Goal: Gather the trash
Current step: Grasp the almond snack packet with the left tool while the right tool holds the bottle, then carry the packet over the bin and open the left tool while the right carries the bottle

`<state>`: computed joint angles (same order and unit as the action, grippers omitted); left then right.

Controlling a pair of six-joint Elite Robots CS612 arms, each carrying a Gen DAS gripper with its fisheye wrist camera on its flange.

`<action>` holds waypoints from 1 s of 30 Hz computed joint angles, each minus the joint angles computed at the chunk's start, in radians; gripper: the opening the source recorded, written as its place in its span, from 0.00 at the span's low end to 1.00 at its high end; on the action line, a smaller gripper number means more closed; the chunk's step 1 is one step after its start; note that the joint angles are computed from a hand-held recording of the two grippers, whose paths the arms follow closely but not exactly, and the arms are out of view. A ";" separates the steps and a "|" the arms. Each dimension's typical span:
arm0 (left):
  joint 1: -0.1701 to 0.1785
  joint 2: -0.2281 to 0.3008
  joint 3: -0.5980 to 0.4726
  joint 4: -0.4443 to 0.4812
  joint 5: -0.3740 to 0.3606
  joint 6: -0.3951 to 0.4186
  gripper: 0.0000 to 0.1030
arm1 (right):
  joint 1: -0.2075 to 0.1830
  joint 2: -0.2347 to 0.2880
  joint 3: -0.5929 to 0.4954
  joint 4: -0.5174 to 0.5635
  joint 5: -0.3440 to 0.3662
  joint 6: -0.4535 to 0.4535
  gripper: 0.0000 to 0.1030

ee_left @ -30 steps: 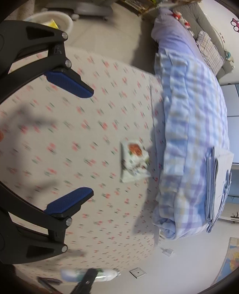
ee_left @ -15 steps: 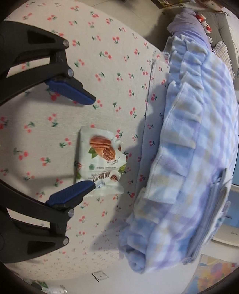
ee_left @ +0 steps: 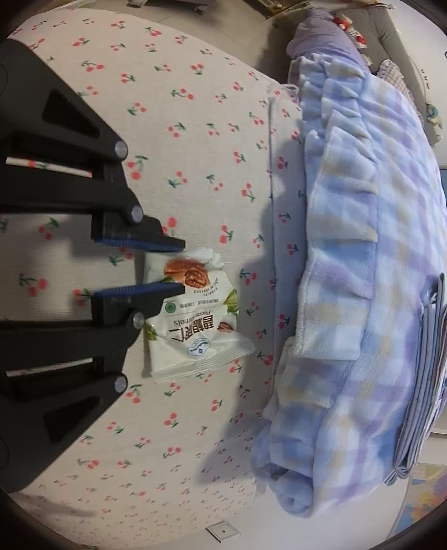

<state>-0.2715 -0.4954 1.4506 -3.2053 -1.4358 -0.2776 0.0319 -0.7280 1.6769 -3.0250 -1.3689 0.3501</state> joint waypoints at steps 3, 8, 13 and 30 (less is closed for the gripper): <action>0.000 -0.023 0.043 -0.017 -0.005 0.014 0.14 | 0.002 -0.006 0.006 -0.013 -0.005 -0.003 0.38; 0.009 -0.078 0.136 -0.069 -0.034 0.022 0.13 | 0.006 -0.017 0.020 -0.029 0.010 0.015 0.38; 0.028 -0.133 0.230 -0.115 -0.062 0.056 0.12 | 0.024 -0.030 0.036 -0.052 0.025 0.003 0.38; 0.150 -0.309 0.493 -0.196 -0.082 0.098 0.12 | 0.130 -0.021 -0.001 -0.018 0.100 -0.055 0.39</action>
